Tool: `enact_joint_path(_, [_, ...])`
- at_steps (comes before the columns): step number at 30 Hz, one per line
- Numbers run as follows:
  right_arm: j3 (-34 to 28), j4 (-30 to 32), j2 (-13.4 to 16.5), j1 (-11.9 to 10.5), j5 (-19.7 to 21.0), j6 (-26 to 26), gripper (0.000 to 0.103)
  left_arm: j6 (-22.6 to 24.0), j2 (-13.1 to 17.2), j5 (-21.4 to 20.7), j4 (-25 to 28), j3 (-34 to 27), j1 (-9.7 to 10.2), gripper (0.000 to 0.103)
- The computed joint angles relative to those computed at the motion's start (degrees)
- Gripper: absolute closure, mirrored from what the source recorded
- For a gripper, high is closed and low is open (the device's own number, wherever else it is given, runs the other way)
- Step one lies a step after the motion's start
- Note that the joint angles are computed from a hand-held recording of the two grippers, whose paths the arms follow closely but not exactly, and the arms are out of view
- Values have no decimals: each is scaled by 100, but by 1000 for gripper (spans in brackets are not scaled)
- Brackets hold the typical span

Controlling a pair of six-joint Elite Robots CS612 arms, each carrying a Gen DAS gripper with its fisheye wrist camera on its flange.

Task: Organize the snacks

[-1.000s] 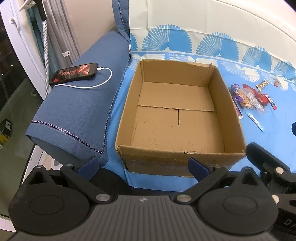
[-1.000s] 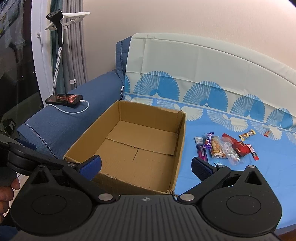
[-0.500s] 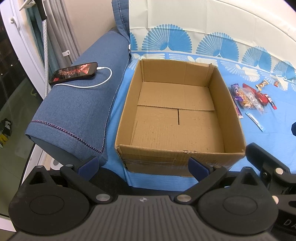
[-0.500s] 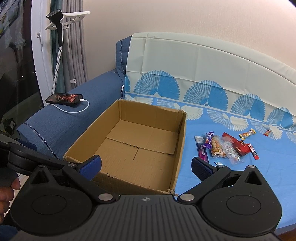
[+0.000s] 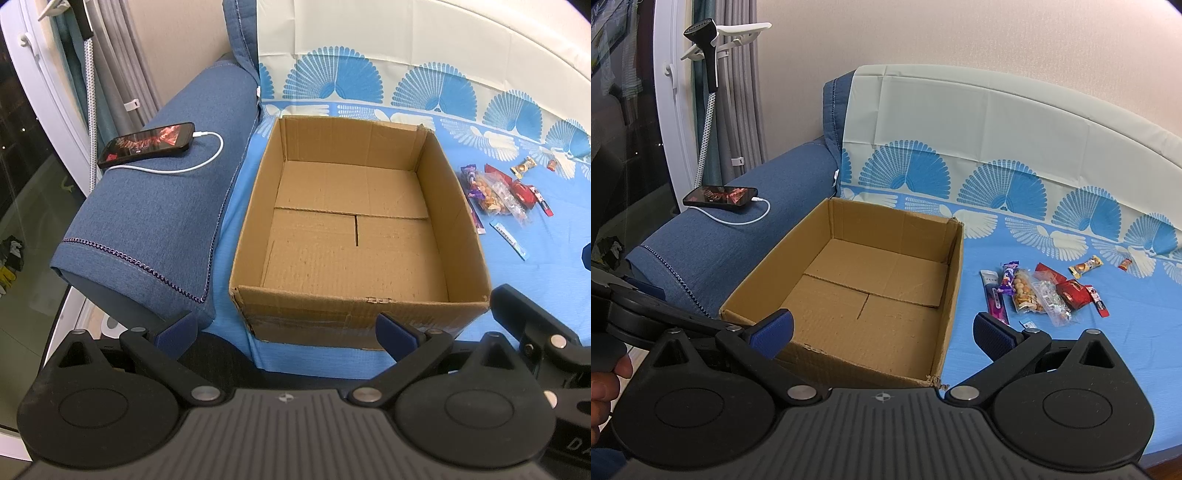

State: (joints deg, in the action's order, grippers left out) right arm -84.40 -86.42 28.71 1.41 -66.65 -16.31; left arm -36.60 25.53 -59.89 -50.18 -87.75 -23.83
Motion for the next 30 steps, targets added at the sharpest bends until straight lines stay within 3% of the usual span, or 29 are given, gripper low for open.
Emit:
enact_joint_path(13, [12,2,-4,-16,-1,137,0,-66,-51,21,38,101,-7,0])
enact_joint_path(18, [33,-213,37,-23,-218,389,0,-92,-134,-6,-21,172,1,0])
enact_joint_path(23, [198,-377,-5,-63,-456,1074,0,-109,-341,137,-327,418,-32,0])
enact_joint_path(30, [487,82,-197,-132,-742,2461,0,-328,-751,140,-993,1086,-127,0])
